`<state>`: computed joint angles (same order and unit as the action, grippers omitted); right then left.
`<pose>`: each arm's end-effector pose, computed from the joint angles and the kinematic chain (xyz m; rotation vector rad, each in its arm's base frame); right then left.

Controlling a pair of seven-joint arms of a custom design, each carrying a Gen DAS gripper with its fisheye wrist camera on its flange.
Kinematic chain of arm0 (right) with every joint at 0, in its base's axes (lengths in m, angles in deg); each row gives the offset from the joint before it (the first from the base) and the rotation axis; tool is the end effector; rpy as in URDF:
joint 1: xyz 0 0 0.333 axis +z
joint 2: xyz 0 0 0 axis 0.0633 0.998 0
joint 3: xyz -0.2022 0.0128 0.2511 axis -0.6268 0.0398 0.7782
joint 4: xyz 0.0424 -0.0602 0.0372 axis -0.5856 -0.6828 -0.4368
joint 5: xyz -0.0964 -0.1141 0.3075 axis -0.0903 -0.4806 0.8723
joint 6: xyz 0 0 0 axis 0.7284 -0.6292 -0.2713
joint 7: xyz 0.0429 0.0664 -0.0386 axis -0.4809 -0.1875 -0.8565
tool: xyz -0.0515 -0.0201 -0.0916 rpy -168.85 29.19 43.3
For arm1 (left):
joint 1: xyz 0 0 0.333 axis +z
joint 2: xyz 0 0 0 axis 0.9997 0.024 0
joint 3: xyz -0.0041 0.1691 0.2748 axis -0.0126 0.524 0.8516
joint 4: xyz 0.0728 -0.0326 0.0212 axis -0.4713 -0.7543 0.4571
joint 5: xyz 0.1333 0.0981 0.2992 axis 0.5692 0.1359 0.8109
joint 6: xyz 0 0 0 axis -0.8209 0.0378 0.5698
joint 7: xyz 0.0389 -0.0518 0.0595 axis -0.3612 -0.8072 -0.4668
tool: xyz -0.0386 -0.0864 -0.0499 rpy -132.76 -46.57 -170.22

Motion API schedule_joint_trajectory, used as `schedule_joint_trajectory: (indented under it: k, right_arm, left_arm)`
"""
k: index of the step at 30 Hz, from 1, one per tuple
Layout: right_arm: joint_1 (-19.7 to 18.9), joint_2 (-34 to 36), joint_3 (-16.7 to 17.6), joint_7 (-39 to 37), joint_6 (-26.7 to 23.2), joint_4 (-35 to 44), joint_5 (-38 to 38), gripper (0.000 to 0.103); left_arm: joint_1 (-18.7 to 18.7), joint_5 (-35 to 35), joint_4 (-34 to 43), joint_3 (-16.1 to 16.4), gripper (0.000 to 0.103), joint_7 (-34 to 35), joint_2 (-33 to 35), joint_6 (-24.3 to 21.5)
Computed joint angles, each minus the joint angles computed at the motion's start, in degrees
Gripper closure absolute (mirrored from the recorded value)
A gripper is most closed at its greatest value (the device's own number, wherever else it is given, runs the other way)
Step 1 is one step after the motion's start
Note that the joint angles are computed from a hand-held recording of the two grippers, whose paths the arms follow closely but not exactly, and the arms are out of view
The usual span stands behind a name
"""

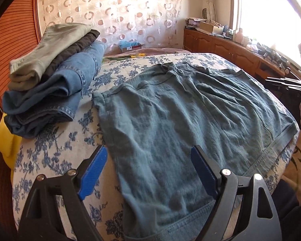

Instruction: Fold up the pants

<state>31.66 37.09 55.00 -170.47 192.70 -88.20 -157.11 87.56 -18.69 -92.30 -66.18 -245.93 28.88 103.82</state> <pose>0.3753 0.3039 0.4141 -1.4584 1.9433 -0.8898 0.4807 -0.0341 0.4230 -0.9510 2.4724 -1.0485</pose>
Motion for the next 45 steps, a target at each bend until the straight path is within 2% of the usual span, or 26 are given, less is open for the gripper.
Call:
schedule_joint_trajectory:
  k: [4, 7, 16, 19, 24, 28, 32, 34, 35, 36, 37, 39, 42, 45]
  right_arm:
    - [-1.6, 1.6, -1.6, -4.4, 2.4, 2.4, 0.1, 0.061]
    - [-2.8, 3.0, -2.8, -7.8, 4.8, 4.2, 0.8, 0.061]
    - [-5.7, 10.4, -6.5, -21.7, 12.2, 11.3, 8.2, 0.061]
    - [-6.0, 12.0, -7.7, -24.6, 14.7, 12.5, 10.0, 0.061]
    - [-7.0, 14.8, -9.8, -29.6, 20.8, 14.0, 12.5, 0.061]
    - [-7.6, 16.5, -11.1, -34.6, 25.5, 14.8, 15.8, 0.063]
    - [-8.2, 17.9, -11.7, -41.0, 28.1, 15.2, 21.1, 0.063]
    - [-8.4, 18.4, -11.7, -44.7, 28.8, 15.3, 24.2, 0.068]
    - [-8.9, 18.7, -11.1, -47.7, 28.8, 15.2, 26.6, 0.076]
    - [-8.1, 18.6, -12.0, -48.1, 28.5, 15.2, 26.5, 0.089]
    - [-6.9, 18.3, -13.6, -46.9, 29.3, 14.9, 24.9, 0.098]
    - [-5.2, 17.6, -16.3, -43.6, 31.9, 14.2, 21.5, 0.102]
    - [-1.8, 16.2, -21.0, -31.3, 31.8, 14.7, 10.4, 0.103]
    - [-2.1, 15.7, -20.5, -26.9, 28.7, 15.9, 5.7, 0.103]
  left_arm:
    - [-0.2, 1.6, 2.2, -0.2, 0.018, -2.7, 0.6, -1.6]
    - [-0.7, 2.0, 3.8, -0.9, 0.018, -3.7, 1.0, -0.4]
    - [-1.6, 5.7, 10.6, -2.4, 0.018, -7.7, 4.9, -1.6]
    - [-1.5, 8.9, 13.8, -2.9, 0.019, -11.4, 7.5, -3.1]
    - [-1.9, 15.2, 18.6, -4.7, 0.03, -16.8, 12.4, -1.9]
    - [-2.2, 19.9, 22.4, -6.2, 0.032, -20.5, 16.0, -1.0]
    - [-2.6, 24.2, 25.3, -7.4, 0.033, -24.0, 18.9, -0.3]
    - [-2.8, 26.4, 26.4, -7.9, 0.033, -25.6, 20.1, -0.1]
    - [-2.8, 27.3, 26.9, -8.1, 0.034, -26.3, 20.5, -0.3]
    - [-2.8, 28.2, 27.4, -8.3, 0.035, -27.0, 21.0, -0.6]
    - [-2.7, 28.7, 27.8, -8.6, 0.036, -27.2, 21.3, -0.6]
    - [-2.7, 29.3, 28.2, -9.2, 0.037, -27.5, 21.6, -0.2]
    - [-2.7, 30.4, 29.2, -9.7, 0.041, -28.4, 22.2, -0.7]
    - [-2.5, 30.9, 29.8, -10.2, 0.047, -28.5, 22.6, -1.3]
